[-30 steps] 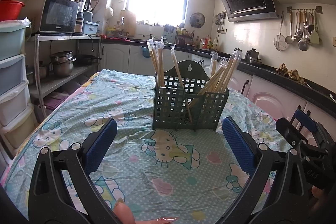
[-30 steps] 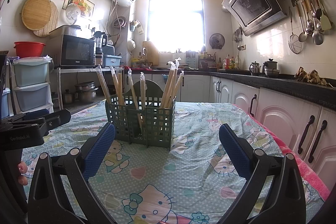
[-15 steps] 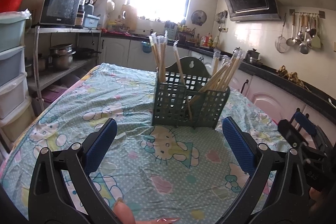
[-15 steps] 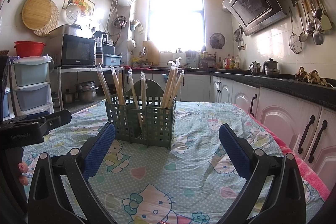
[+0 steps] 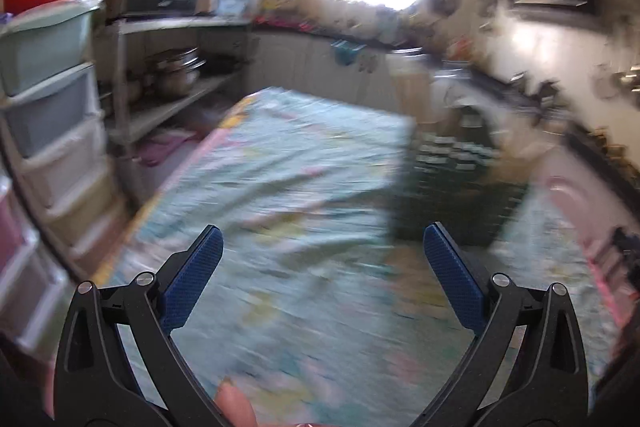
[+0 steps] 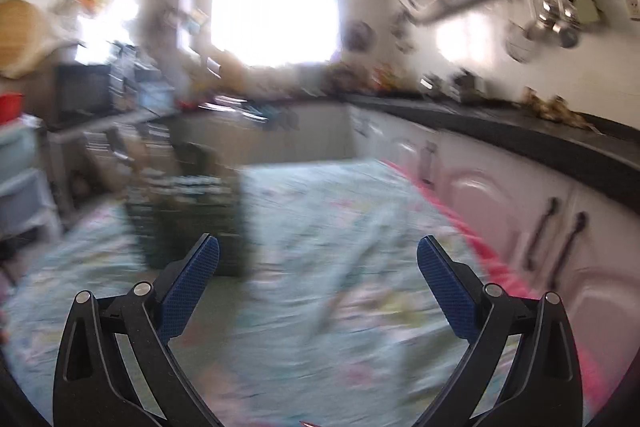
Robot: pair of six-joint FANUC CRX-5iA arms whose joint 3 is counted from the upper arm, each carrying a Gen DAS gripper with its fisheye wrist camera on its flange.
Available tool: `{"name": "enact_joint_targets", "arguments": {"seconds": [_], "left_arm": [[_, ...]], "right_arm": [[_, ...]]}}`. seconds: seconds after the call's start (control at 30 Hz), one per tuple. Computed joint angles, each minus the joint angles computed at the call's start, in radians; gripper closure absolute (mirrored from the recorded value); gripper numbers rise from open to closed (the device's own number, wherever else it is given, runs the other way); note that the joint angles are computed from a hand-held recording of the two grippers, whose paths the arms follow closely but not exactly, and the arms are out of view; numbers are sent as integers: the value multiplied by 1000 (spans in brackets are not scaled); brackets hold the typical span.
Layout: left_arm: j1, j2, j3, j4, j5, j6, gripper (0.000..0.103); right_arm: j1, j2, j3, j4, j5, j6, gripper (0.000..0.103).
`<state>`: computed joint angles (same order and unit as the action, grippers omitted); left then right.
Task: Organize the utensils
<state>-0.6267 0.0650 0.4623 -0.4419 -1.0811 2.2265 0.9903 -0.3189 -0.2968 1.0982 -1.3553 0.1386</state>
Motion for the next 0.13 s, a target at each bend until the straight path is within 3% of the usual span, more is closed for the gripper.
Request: {"name": "enact_joint_targets", "arguments": {"seconds": [0.13], "left_arm": [[135,142,131,105,-164,-63,10]], "right_arm": [[-236,128,182,-320,-34,238,6]]}}
